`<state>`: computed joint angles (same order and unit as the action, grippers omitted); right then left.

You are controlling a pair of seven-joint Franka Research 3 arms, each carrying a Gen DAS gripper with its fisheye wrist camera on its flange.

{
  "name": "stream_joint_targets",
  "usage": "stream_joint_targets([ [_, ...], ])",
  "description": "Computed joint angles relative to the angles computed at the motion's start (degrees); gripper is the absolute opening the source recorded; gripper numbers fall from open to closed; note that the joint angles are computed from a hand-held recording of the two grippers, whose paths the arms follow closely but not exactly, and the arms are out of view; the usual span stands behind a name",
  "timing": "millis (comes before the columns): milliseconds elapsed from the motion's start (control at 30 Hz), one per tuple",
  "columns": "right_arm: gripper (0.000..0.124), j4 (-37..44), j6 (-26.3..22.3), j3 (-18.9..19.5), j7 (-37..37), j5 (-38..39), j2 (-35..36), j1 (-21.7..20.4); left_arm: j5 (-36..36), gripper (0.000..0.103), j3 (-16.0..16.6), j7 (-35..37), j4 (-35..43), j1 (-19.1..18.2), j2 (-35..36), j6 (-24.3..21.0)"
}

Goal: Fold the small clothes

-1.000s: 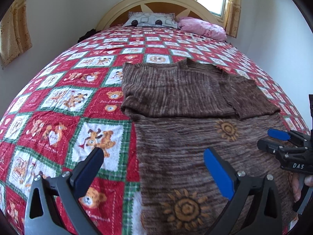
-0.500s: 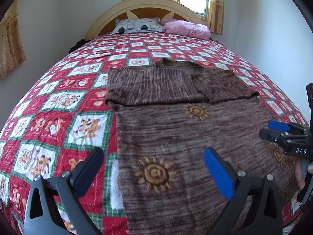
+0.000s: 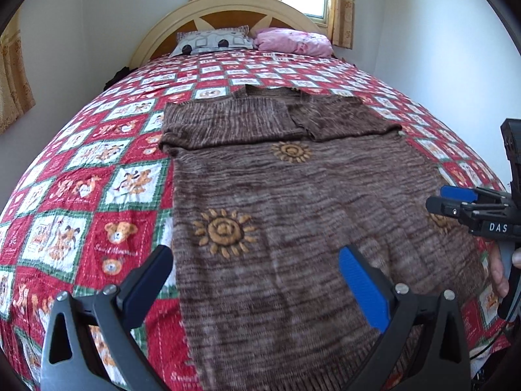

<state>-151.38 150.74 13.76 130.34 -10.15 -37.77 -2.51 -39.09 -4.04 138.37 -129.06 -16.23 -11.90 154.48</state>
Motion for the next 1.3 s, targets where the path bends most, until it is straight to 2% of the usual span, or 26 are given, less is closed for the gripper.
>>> stream_joint_targets([
  [267, 0.072, -3.4, -3.6, 0.1, 0.8, 1.4, -5.6, 1.2, 2.1, 0.103, 0.5, -0.4, -4.2, -0.5, -3.1, 1.0],
  [867, 0.072, -12.1, -10.9, 0.9, 3.3, 5.9, -20.2, 5.5, 6.3, 0.103, 3.9, -1.8, -10.8, -1.9, -7.4, 1.6],
  [1100, 0.072, -17.1, -14.4, 2.6, 5.4, 6.1, -29.5, 6.4, 6.1, 0.103, 6.1, -2.9, -13.0, -1.5, -9.6, -2.3],
  [1300, 0.072, -19.9, -15.9, 0.9, 5.5, 6.8, -34.8, 6.1, 3.6, 0.101, 7.1, -2.1, -14.0, -1.7, -10.8, -3.3],
])
